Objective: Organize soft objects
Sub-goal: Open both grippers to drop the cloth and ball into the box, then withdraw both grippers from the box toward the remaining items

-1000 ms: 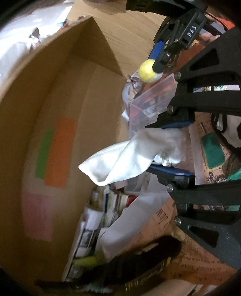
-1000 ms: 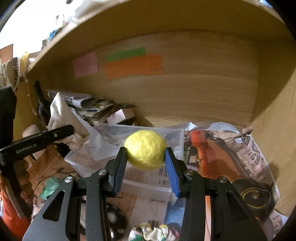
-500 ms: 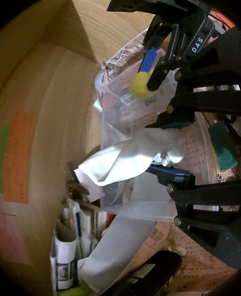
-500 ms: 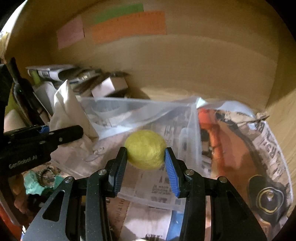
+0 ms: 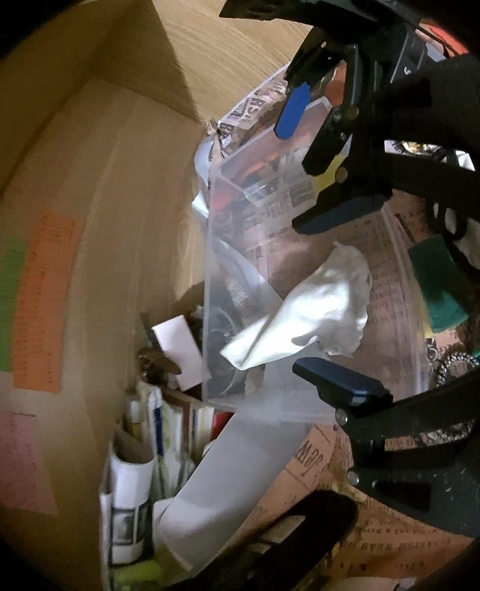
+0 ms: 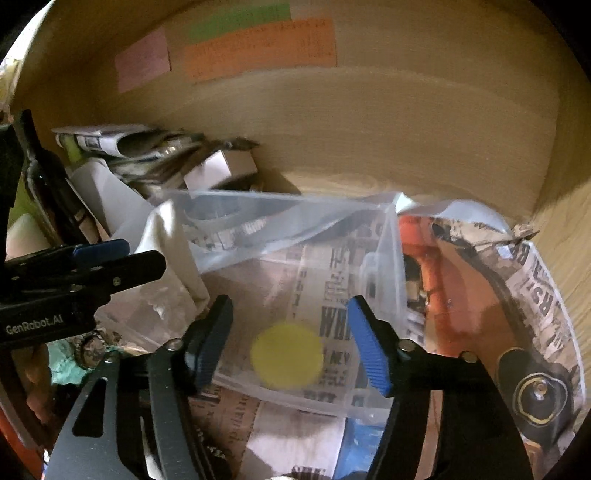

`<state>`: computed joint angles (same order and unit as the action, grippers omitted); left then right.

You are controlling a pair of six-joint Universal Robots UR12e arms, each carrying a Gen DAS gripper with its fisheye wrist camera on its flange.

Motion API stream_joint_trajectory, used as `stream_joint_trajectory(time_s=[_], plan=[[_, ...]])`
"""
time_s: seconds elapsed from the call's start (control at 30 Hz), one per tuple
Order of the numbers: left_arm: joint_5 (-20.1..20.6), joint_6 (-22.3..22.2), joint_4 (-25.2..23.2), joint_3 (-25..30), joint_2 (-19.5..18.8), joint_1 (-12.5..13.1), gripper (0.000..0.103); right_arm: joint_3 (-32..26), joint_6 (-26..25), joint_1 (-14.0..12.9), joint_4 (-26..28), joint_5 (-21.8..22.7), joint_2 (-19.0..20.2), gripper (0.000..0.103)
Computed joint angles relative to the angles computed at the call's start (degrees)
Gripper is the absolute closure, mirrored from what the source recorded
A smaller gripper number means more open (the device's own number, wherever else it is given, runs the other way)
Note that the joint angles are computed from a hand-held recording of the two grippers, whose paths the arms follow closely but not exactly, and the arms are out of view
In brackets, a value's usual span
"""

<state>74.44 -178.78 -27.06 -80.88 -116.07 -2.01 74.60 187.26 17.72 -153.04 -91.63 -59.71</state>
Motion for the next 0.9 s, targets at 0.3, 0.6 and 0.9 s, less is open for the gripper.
stream_joint_trajectory(time_s=[0.3, 0.6, 0.9], plan=[[1.8, -0.8, 9.5, -4.5, 3.5, 0.4, 0.009, 3.8, -1.3, 0.2, -7.3, -1.1, -3.3, 0.025], [0.0, -1.4, 15.1, -10.3, 7.6, 1.3, 0.002, 9.6, -3.0, 0.6, -11.5, -3.5, -7.1, 0.018], [-0.1, 0.4, 12.8, -15.3, 10.0, 0.9, 0.002, 14.7, -0.9, 0.4, -8.4, -3.7, -9.7, 0.018]])
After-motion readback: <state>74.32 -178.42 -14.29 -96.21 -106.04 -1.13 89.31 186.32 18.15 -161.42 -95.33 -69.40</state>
